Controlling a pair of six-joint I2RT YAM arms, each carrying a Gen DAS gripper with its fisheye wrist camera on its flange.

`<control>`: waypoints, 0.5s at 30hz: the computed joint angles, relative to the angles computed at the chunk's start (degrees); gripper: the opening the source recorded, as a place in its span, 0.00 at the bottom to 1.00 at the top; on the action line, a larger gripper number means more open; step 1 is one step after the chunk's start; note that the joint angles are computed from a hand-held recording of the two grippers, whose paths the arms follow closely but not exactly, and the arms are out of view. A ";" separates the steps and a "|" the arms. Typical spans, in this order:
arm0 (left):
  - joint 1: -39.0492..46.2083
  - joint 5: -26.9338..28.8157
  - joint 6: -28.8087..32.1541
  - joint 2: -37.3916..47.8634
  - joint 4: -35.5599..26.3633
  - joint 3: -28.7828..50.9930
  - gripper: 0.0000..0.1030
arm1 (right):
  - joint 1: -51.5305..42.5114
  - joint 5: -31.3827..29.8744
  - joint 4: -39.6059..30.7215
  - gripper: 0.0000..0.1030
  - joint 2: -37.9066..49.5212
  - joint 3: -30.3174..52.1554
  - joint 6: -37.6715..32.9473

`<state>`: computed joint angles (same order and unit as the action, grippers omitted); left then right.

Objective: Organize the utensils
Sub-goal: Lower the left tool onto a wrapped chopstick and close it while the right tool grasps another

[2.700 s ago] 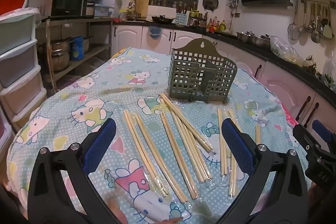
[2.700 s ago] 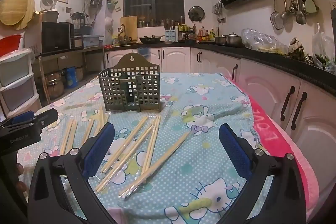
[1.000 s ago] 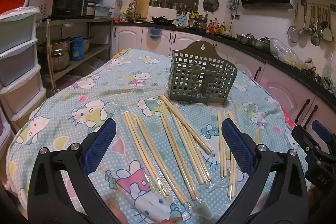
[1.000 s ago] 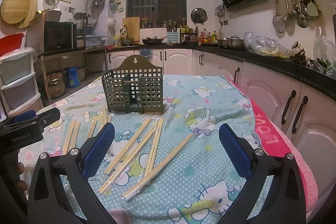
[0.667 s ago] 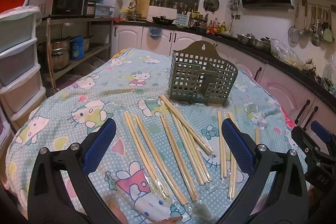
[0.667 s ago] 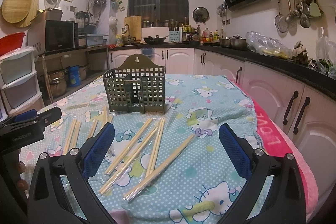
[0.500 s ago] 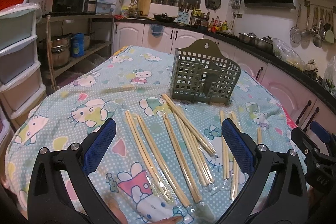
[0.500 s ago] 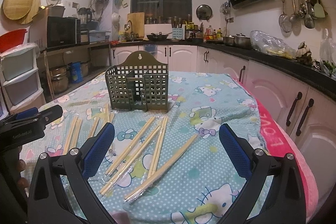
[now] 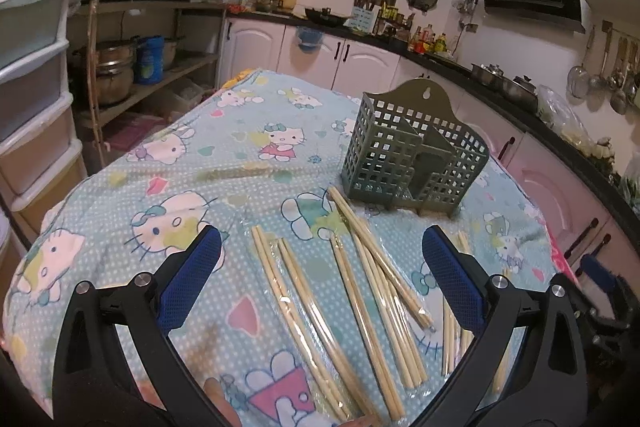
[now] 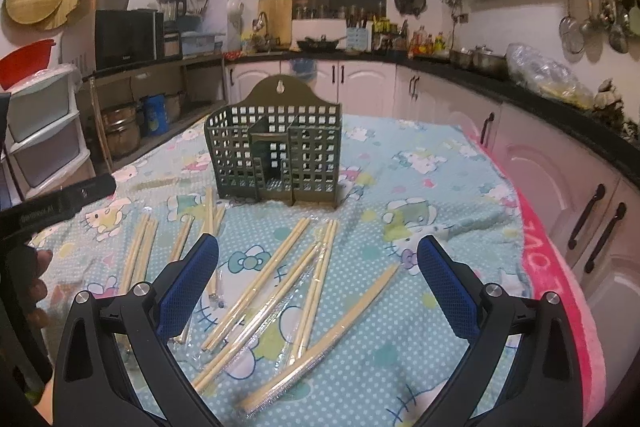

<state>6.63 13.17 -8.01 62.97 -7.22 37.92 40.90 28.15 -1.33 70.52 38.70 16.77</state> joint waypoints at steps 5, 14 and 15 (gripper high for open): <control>-0.09 2.41 1.40 5.14 -0.39 3.49 0.90 | -2.29 -4.61 -1.78 0.78 4.86 3.52 -0.48; -2.12 3.82 3.67 19.90 -5.76 15.12 0.87 | -6.60 -14.02 -7.02 0.43 14.24 10.81 1.69; -2.32 3.55 3.85 21.17 -6.58 16.28 0.83 | -7.32 -15.45 -7.84 0.39 15.49 11.83 2.27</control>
<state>4.30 16.72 -4.15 84.15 -13.80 54.20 33.58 12.71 -9.18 86.01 50.54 19.04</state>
